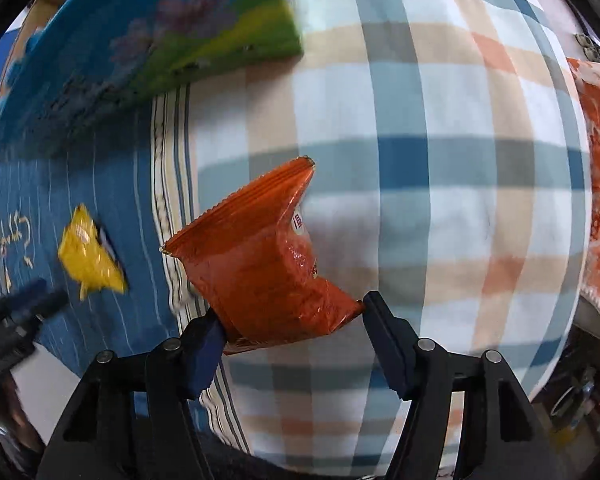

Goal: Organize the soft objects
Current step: 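Grasp the yellow pack with the left gripper while the right grasps the orange pack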

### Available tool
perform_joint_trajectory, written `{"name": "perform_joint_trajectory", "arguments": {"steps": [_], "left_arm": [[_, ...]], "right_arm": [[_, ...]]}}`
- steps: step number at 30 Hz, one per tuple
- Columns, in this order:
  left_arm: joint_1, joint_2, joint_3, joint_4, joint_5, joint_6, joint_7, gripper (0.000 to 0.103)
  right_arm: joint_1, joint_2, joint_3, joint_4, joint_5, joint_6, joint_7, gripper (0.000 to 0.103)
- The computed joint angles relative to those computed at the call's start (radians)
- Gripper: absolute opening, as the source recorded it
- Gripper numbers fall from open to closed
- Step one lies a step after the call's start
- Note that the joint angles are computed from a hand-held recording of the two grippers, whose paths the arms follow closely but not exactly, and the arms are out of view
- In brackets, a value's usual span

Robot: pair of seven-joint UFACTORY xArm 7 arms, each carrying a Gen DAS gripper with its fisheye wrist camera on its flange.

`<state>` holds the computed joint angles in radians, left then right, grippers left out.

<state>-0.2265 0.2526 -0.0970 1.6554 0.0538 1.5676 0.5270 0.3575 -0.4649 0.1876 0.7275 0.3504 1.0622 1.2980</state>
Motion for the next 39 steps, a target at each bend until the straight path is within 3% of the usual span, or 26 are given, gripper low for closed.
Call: {"name": "perform_joint_trajectory", "arguments": {"steps": [4, 8, 17, 24, 27, 30, 39], "left_arm": [[0.018, 0.174, 0.021, 0.242, -0.097, 0.200, -0.181, 0.065], [0.020, 0.220, 0.017, 0.257, -0.121, 0.228, -0.269, 0.065], [-0.061, 0.170, -0.018, 0.080, -0.054, 0.046, -0.293, 0.066], [-0.095, 0.046, -0.046, -0.125, -0.044, -0.101, -0.253, 0.061], [-0.093, 0.007, -0.045, -0.162, -0.016, -0.126, -0.192, 0.061], [-0.096, -0.028, -0.044, -0.230, 0.008, -0.154, -0.171, 0.064], [-0.096, -0.025, -0.043, -0.268, 0.005, -0.192, -0.206, 0.063]], "right_arm": [[0.000, 0.011, 0.035, 0.032, -0.044, 0.026, 0.061, 0.068], [0.015, 0.020, 0.055, 0.020, -0.041, -0.010, 0.127, 0.068], [0.045, 0.044, 0.067, 0.012, -0.049, -0.041, 0.220, 0.068], [0.053, -0.032, 0.005, -0.077, 0.022, -0.091, 0.121, 0.072], [0.041, -0.045, 0.019, -0.064, -0.013, -0.055, 0.125, 0.087], [0.033, -0.030, 0.016, -0.045, -0.037, -0.025, 0.096, 0.088], [0.024, 0.039, -0.006, -0.070, 0.033, -0.084, 0.033, 0.085]]}}
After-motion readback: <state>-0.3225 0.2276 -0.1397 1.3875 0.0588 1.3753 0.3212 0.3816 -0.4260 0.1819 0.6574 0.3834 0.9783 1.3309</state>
